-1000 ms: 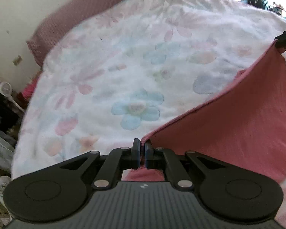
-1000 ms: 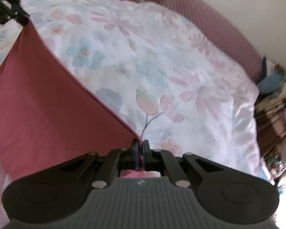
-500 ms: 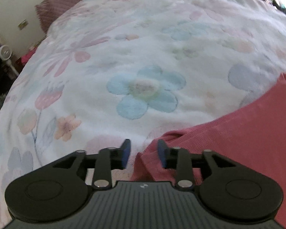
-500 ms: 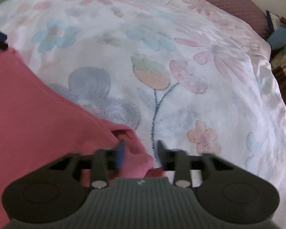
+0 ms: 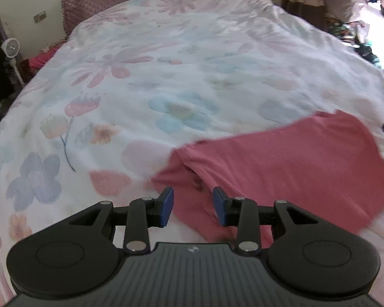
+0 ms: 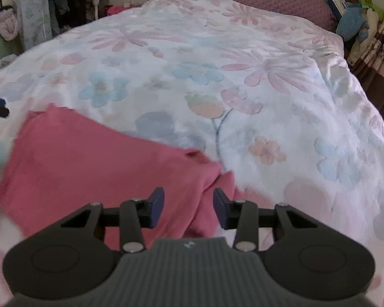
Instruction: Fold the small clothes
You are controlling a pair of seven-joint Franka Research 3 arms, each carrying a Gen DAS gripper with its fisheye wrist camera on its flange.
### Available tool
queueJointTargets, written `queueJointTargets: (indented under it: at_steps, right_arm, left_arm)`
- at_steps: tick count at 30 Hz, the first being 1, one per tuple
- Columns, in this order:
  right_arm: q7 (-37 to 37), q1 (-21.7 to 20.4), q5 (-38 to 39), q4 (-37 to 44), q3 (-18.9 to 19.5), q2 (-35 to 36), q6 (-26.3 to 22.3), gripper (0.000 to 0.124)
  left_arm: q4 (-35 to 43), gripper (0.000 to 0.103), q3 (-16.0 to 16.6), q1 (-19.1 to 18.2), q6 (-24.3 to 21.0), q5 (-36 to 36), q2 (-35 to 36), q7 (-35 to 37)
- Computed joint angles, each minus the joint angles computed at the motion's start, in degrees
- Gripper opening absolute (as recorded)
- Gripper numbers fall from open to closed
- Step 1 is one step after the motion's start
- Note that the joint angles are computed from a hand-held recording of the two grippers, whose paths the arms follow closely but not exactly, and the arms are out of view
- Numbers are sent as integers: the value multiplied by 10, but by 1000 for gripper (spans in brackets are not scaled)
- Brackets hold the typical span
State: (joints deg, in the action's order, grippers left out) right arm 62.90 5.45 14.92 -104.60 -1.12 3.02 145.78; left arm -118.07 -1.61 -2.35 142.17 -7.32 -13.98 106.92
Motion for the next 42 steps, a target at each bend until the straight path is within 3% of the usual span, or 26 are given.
queueJointTargets:
  at_steps: [8,12,15,18,23,25,27,31,34,38,42]
  right_arm:
    - [-2,11,56,-195,0,-163,11,30]
    - [-8,18,73,-274,-3,-207,39,30]
    - [-16,12,39,-305,7,-216,54,26]
    - [-16,7,1,-316,14,-212,66,18]
    - [-21,2,-36,-311,14,-197,106,19]
    - [-35,8,-27,-296,6,-183,96,18]
    - [-55,17,-9,-286,-1,-169,93,1]
    - [-71,16,-8,-283,1,-169,100,0]
    - [-67,3,-34,-278,6,-183,105,0]
    - [-59,-5,-7,-236,-15,-177,24,0]
    - [-59,-8,-16,-249,-6,-169,-8,0]
  left_arm:
    - [-141,43,25,-39,-37,-75,-125,11]
    - [-183,43,20,-45,-31,-64,-132,-10]
    - [-195,43,11,-49,-17,-48,-128,-25]
    - [-196,43,3,-56,3,-29,-121,-32]
    - [-201,40,-4,-67,25,-10,-116,-37]
    - [-198,26,-13,-62,24,17,-106,-45]
    - [-194,10,-8,-66,26,20,-98,-39]
    - [-194,4,12,-78,47,8,-120,-2]
    - [-150,3,35,-75,1,-6,-125,15]
    - [-111,3,51,-55,-88,-31,-107,32]
    - [-147,0,26,-42,-89,-32,-112,26]
